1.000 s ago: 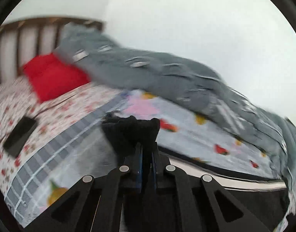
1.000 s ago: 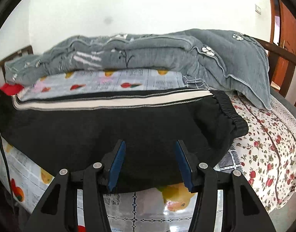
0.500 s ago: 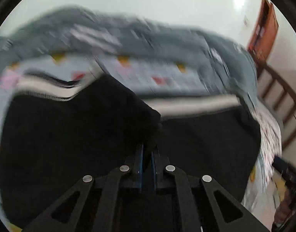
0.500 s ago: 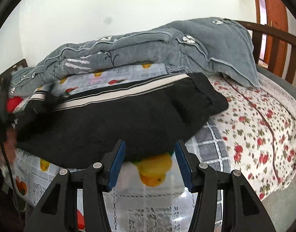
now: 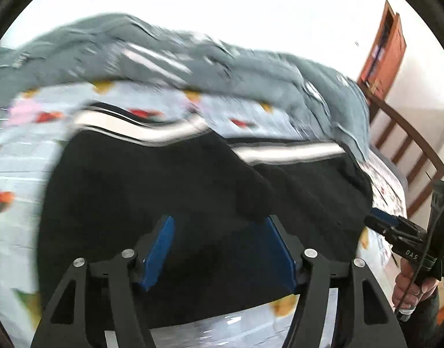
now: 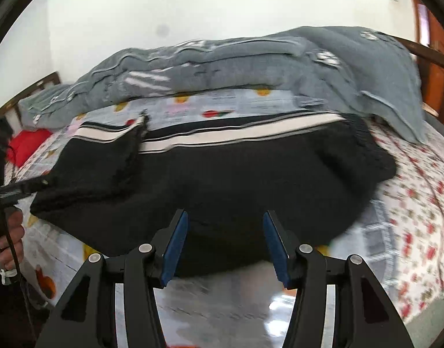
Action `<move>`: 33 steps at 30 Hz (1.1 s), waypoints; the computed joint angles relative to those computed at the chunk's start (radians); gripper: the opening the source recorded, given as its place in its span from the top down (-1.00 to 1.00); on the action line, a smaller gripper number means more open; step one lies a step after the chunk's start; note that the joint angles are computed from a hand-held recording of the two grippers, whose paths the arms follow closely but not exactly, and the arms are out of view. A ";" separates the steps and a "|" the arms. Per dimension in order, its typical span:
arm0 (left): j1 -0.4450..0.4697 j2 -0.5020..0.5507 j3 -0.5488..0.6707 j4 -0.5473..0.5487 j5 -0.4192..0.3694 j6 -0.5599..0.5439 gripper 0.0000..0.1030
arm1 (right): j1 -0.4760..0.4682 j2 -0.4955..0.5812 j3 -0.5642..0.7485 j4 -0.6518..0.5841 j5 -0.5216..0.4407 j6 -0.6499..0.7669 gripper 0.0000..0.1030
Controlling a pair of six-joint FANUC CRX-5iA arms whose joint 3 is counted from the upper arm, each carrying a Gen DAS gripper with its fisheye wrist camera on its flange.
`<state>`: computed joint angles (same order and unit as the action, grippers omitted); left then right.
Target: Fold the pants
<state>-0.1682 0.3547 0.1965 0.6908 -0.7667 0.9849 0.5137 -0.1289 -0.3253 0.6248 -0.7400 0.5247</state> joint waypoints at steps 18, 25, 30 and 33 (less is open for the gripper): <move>0.230 -0.095 -0.137 -0.292 0.070 0.307 -0.23 | 0.078 0.292 0.376 -0.211 -0.034 0.178 -0.07; 0.244 -0.140 -0.261 -0.104 0.119 0.066 -0.23 | 0.080 0.364 0.436 -0.182 -0.049 0.145 -0.12; 0.247 -0.169 -0.332 0.022 0.129 -0.093 -0.24 | 0.032 0.454 0.535 -0.290 -0.112 0.169 -0.12; 0.258 -0.179 -0.377 0.141 0.127 -0.166 -0.24 | 0.012 0.470 0.543 -0.340 -0.079 0.149 -0.14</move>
